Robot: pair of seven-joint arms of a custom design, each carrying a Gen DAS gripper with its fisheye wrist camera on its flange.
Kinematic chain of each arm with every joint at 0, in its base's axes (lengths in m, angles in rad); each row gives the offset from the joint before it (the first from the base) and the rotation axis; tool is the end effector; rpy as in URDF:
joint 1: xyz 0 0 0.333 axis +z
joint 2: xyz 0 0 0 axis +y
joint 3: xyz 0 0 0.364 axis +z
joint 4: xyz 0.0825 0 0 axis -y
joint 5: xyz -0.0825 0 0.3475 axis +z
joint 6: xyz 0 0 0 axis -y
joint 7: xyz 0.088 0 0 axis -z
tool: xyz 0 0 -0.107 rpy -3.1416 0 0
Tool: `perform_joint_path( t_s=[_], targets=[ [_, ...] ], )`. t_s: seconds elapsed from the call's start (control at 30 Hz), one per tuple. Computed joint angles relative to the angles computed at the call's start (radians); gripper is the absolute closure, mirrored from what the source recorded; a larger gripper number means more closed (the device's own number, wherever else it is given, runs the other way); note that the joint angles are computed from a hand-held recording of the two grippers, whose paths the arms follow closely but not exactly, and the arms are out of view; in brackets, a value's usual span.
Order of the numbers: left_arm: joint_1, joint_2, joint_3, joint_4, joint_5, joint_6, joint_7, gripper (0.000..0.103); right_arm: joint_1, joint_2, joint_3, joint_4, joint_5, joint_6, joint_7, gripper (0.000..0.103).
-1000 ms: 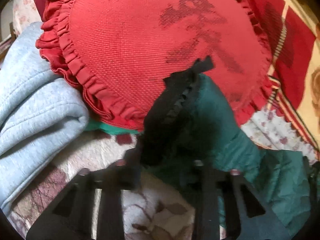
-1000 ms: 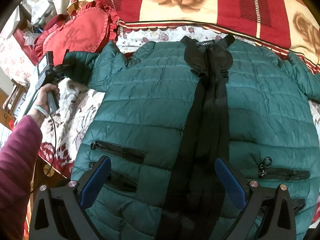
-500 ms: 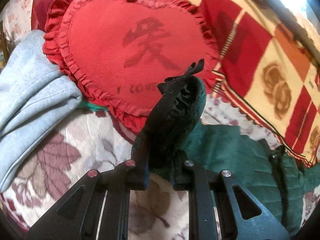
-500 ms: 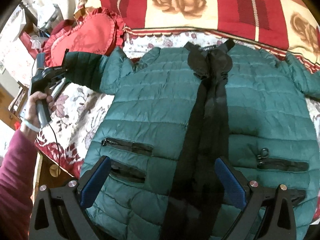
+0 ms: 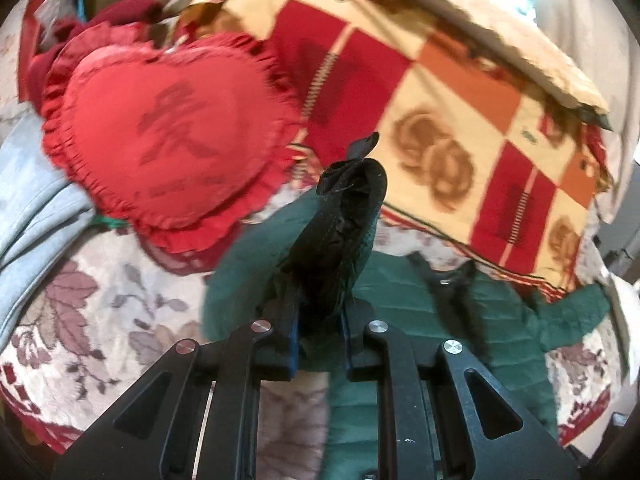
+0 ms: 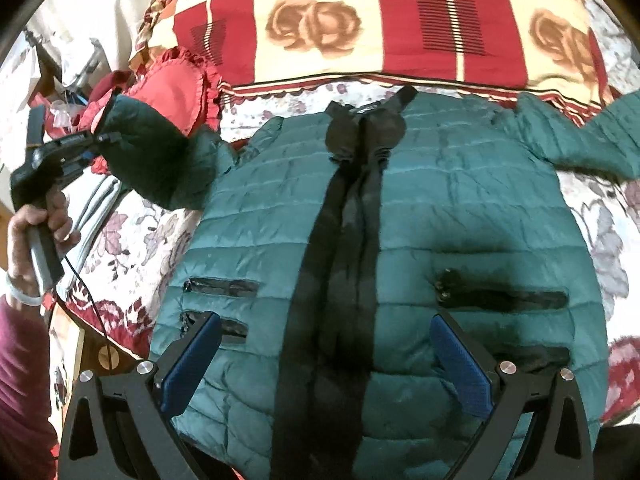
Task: Fold large clothes
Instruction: 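Lift the gripped sleeve with the left tool and carry it across the jacket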
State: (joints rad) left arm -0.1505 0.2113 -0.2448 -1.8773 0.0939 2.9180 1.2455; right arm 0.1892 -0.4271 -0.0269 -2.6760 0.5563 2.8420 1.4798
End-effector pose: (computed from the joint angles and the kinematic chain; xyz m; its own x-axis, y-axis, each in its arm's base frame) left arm 0.5911 -0.2364 0.5676 -0.2089 -0.9557 0.2076 -0.7016 -0.0015 -0.7126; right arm 0.3743 0.0322 0.4987 -0.1137 -0.9185 -0.3788 -0.8262 0.2992 -0.4774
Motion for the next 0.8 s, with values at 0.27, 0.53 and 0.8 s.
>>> perform_joint_path(
  t_s=[0.27, 0.53, 0.8],
  targets=[
    [-0.045, 0.030, -0.052, 0.067, -0.029, -0.034, 0.021, 0.090, -0.017, -0.059, -0.022, -0.045, 0.016, 0.005, 0.002, 0.000],
    [-0.113, 0.096, -0.114, 0.175, -0.085, -0.087, 0.075, 0.090, -0.010, -0.085, -0.048, -0.072, 0.046, 0.007, -0.014, 0.000],
    [-0.210, 0.232, -0.142, 0.328, -0.087, -0.154, 0.064, 0.090, -0.026, -0.109, -0.066, -0.092, 0.071, -0.003, -0.035, 0.000]
  ],
)
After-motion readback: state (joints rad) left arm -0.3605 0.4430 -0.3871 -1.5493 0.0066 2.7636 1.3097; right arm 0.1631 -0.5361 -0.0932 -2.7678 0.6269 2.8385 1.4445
